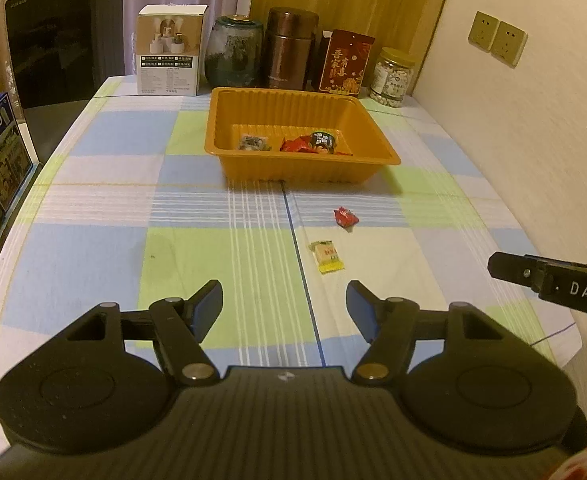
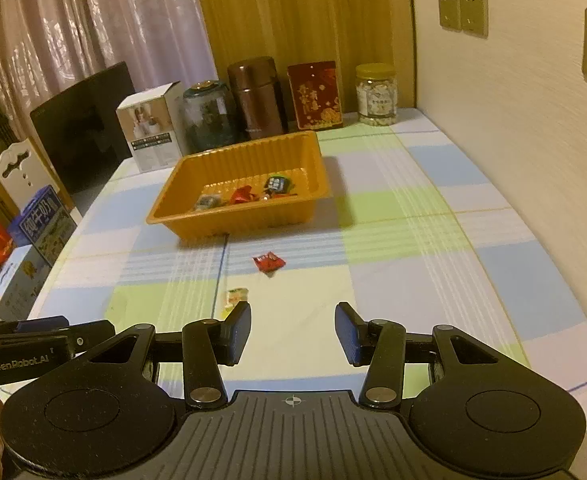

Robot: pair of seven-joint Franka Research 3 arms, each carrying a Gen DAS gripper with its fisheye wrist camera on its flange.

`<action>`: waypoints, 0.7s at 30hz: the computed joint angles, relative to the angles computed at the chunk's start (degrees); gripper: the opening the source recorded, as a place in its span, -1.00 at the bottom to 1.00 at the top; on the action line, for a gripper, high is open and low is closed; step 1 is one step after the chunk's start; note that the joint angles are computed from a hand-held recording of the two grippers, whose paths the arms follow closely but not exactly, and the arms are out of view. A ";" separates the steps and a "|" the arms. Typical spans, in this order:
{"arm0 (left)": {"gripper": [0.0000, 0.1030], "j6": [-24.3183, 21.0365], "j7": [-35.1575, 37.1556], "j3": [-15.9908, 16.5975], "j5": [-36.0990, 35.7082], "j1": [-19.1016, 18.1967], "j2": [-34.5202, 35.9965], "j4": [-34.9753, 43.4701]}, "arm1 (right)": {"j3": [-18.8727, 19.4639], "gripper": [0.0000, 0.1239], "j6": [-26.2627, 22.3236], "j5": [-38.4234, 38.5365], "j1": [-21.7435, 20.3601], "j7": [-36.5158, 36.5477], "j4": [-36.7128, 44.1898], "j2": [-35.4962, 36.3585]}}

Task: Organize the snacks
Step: 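Move both open grippers back toward the candies left on the cloth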

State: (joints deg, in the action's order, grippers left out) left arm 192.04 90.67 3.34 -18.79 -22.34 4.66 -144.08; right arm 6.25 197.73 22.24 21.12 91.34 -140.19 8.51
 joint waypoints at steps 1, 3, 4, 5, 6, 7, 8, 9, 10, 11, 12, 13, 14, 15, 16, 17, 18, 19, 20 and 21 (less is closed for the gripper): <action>0.28 0.09 -0.38 -0.43 0.50 0.48 -0.15 -0.24 | -0.30 -0.24 0.01 0.49 0.37 -0.40 -0.32 -0.26; 0.28 0.11 -0.11 -0.57 0.34 0.54 -0.38 -0.59 | -1.05 -0.24 0.05 2.03 1.41 -1.72 -0.67 -0.58; 0.28 0.16 0.94 0.04 -0.95 -0.43 -0.50 -0.72 | -1.01 -0.24 -0.10 2.21 1.36 -1.85 -0.80 -0.70; 0.29 0.11 1.74 0.28 -1.91 -0.90 -0.54 -0.74 | -0.82 -0.24 -0.21 2.09 1.12 -1.69 -0.92 -0.82; 0.29 0.08 1.91 0.02 -2.12 -0.69 -0.59 -0.81 | -0.56 -0.24 -0.12 1.79 0.78 -1.37 -1.08 -0.90; 0.29 0.11 2.28 -0.03 -2.57 -0.77 -0.65 -0.89 | -0.52 -0.24 -0.06 1.82 0.75 -1.35 -1.25 -1.02; 0.29 0.14 3.10 0.25 -3.54 -1.29 -0.65 -0.88 | -0.48 -0.24 -0.07 1.76 0.68 -1.31 -1.22 -1.01; 0.29 0.18 3.74 0.34 -4.28 -1.57 -0.66 -0.91 | -0.23 -0.24 -0.04 1.28 0.32 -0.93 -1.29 -1.03; 0.29 0.19 4.01 0.13 -4.63 -1.52 -0.62 -0.91 | -0.25 -0.24 -0.04 1.27 0.33 -0.92 -1.29 -1.03; 0.29 0.19 4.08 -0.15 -4.71 -1.29 -0.61 -0.92 | -0.27 -0.24 0.02 1.29 0.36 -0.91 -1.33 -1.04; 0.30 0.17 4.19 -0.29 -4.82 -1.15 -0.56 -0.89 | -0.44 -0.24 0.00 1.60 0.59 -1.15 -1.27 -1.01; 0.30 0.13 3.99 -0.61 -4.55 -0.78 -0.54 -0.88 | -0.40 -0.24 -0.10 1.54 0.53 -1.12 -1.19 -1.01; 0.30 0.13 3.50 -1.08 -3.91 -0.18 -0.55 -0.95 | -0.41 -0.24 -0.17 1.53 0.52 -1.13 -1.18 -1.03; 0.30 0.16 3.31 -1.25 -3.65 0.02 -0.54 -0.96 | -0.40 -0.24 -0.17 1.53 0.52 -1.13 -1.18 -1.03; 0.30 0.16 3.27 -1.25 -3.62 0.02 -0.52 -0.95 | -0.55 -0.24 -0.17 1.89 0.74 -1.32 -1.16 -1.01; 0.30 0.12 3.10 -1.36 -3.43 0.14 -0.45 -0.91 | -0.55 -0.24 -0.39 1.91 0.69 -1.28 -0.97 -0.94; 0.30 0.06 2.99 -1.34 -3.35 0.07 -0.35 -0.83 | -0.29 -0.24 -0.46 1.48 0.31 -0.85 -1.04 -0.95; 0.30 0.00 2.82 -1.27 -3.13 0.04 -0.12 -0.65 | -0.17 -0.24 -0.46 1.23 0.12 -0.57 -1.03 -0.87; 0.30 -0.01 2.69 -0.99 -3.03 -0.25 0.04 -0.57 | -0.16 -0.24 -0.46 1.15 0.08 -0.42 -1.00 -0.78; 0.30 -0.10 2.14 -1.08 -2.45 -0.05 0.21 -0.47 | 0.02 -0.24 -0.48 0.71 -0.25 -0.03 -0.82 -0.52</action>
State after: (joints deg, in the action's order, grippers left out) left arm 191.94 92.81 2.26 -21.23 -22.39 4.87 -144.55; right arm 6.27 197.25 22.95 20.87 91.31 -141.01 7.99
